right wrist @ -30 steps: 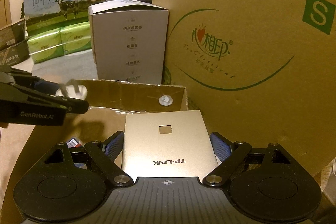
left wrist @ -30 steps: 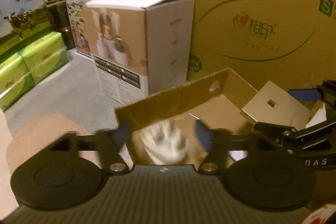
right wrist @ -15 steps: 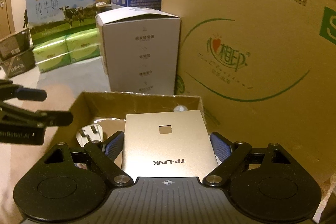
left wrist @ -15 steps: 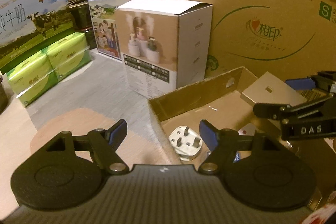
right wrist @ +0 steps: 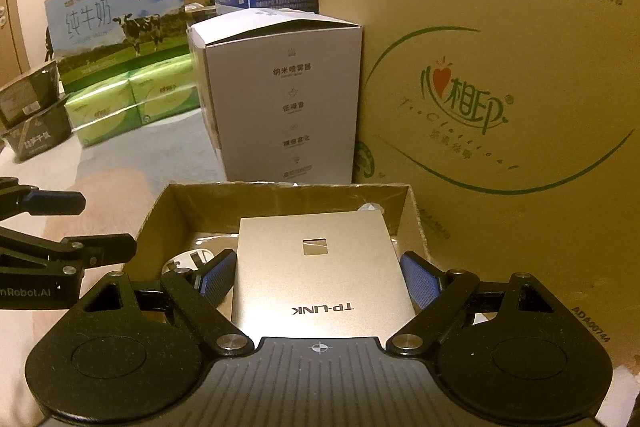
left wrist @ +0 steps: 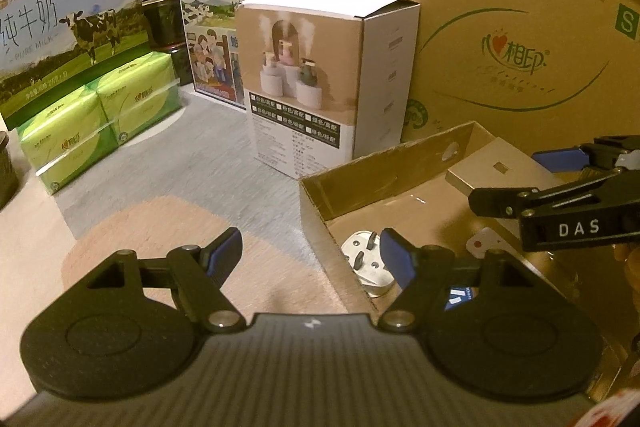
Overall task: Organize rigid objects
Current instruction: 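Lower the plug and box into the tray and open both tools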
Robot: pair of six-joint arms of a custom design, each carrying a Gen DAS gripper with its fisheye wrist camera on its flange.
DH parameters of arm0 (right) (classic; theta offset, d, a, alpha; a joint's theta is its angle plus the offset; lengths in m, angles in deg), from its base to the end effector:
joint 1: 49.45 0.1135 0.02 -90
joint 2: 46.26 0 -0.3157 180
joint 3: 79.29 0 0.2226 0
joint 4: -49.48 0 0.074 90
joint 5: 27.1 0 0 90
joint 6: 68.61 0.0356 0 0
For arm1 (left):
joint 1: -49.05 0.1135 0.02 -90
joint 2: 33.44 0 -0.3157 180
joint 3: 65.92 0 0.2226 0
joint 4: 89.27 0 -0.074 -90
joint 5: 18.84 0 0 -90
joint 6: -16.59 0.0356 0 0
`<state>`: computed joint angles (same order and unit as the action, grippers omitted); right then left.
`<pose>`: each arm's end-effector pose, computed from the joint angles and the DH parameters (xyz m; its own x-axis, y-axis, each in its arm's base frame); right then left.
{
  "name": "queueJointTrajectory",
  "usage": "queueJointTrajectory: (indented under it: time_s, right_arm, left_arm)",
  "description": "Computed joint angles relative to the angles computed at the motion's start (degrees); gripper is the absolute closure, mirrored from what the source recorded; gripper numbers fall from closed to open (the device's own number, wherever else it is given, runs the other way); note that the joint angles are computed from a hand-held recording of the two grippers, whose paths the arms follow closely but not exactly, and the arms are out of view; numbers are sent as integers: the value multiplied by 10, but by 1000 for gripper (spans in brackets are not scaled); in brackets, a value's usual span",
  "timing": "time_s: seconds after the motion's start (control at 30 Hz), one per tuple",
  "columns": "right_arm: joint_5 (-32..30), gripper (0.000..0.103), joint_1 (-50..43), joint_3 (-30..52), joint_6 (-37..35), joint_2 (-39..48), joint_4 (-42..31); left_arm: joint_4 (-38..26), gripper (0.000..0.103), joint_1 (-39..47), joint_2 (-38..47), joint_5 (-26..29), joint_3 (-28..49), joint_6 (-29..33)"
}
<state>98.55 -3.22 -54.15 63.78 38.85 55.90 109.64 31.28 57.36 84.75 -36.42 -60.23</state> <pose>0.1296 0.1053 0.1525 -0.6451 0.1185 -0.7549 0.1187 0.9914 0.0543 0.1989 -0.0725 0.1607 -0.5198 0.3993 -0.7552 0.5961 0.8028 0.0142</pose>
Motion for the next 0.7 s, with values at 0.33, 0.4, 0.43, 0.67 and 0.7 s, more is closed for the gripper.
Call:
queueJointTrajectory:
  time_s: [0.33,0.4,0.43,0.67,0.7]
  right_arm:
    - [-27,16,-30,-15,-9,41,94]
    - [-38,16,-41,-32,-14,58,150]
    - [-45,16,-45,-42,-21,68,182]
    - [11,11,0,-57,23,49,156]
    - [18,11,8,-55,31,39,137]
  left_arm:
    - [32,30,21,26,11,-9,6]
    - [33,29,25,26,15,-10,7]
    - [33,28,27,25,18,-11,7]
    - [41,14,39,12,26,-30,6]
    - [40,13,39,6,26,-33,5]
